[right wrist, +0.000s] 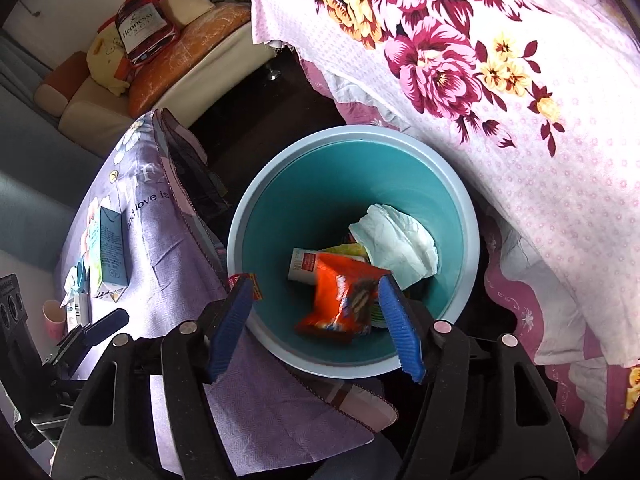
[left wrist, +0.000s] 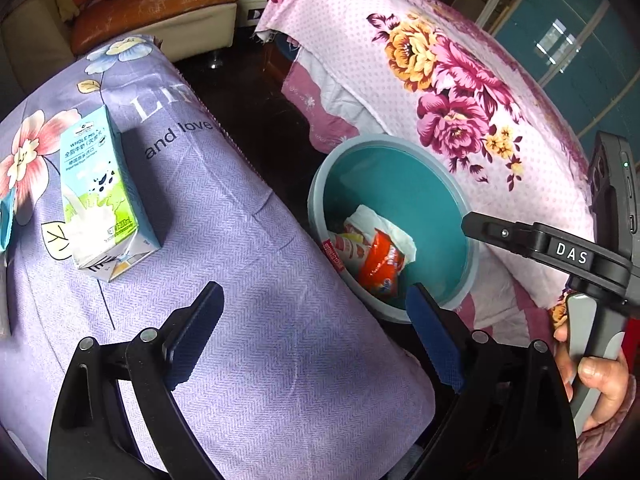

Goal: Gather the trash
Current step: 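Open both tools to drop the bag and tissue into the bin, then move both open tools back over the remaining trash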

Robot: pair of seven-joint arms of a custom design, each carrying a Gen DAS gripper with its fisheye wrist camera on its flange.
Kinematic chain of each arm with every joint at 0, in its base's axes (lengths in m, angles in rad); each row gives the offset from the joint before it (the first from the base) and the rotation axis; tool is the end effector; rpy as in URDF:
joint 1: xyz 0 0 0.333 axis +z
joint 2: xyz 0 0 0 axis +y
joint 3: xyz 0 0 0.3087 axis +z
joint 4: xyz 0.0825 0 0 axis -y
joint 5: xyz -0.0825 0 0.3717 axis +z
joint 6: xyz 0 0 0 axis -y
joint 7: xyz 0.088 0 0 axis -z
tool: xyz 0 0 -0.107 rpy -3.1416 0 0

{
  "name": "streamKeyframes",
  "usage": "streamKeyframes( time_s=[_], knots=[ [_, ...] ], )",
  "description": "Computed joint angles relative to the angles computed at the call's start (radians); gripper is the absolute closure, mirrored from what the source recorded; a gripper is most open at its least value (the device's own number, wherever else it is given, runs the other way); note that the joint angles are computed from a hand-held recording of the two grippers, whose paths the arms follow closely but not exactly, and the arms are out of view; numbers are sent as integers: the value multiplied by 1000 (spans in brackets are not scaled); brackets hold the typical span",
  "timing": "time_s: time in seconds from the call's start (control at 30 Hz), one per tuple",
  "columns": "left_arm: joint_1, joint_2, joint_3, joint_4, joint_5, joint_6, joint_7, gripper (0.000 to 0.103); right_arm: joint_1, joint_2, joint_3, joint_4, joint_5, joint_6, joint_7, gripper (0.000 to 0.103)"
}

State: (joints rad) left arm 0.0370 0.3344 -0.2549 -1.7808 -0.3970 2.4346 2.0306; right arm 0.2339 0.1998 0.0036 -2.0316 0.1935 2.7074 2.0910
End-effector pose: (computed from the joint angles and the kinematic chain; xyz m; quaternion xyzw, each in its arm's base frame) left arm 0.6439 -0.1281 0.4082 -0.5404 0.8046 -0.2460 0.0063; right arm 0.5975 0.1376 0.4010 -0.5202 0.8189 -0.0372 0.2394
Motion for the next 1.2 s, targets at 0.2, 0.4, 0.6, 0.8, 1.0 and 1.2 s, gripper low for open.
streamKeyframes(
  time_s=[0.2, 0.4, 0.6, 0.8, 1.0, 1.2],
  knots=[
    [41, -36, 9, -33, -71, 1, 38, 10, 25, 21, 7, 58, -26, -40, 29, 29],
    [75, -68, 34, -62, -135, 3, 68, 9, 60, 47, 13, 127, -68, -85, 50, 27],
    [109, -90, 59, -82, -202, 3, 97, 9, 99, 86, 18, 219, -118, -149, 61, 27],
    [140, -110, 86, -104, -252, 8, 125, 9, 140, 141, 22, 334, -166, -221, 63, 27],
    [171, -116, 116, -117, -257, 6, 136, 8, 181, 230, 29, 488, -186, -300, 43, 27],
    [204, -96, 141, -90, -205, 10, 143, 8, 217, 358, 37, 695, -181, -400, -8, 27]
  ],
)
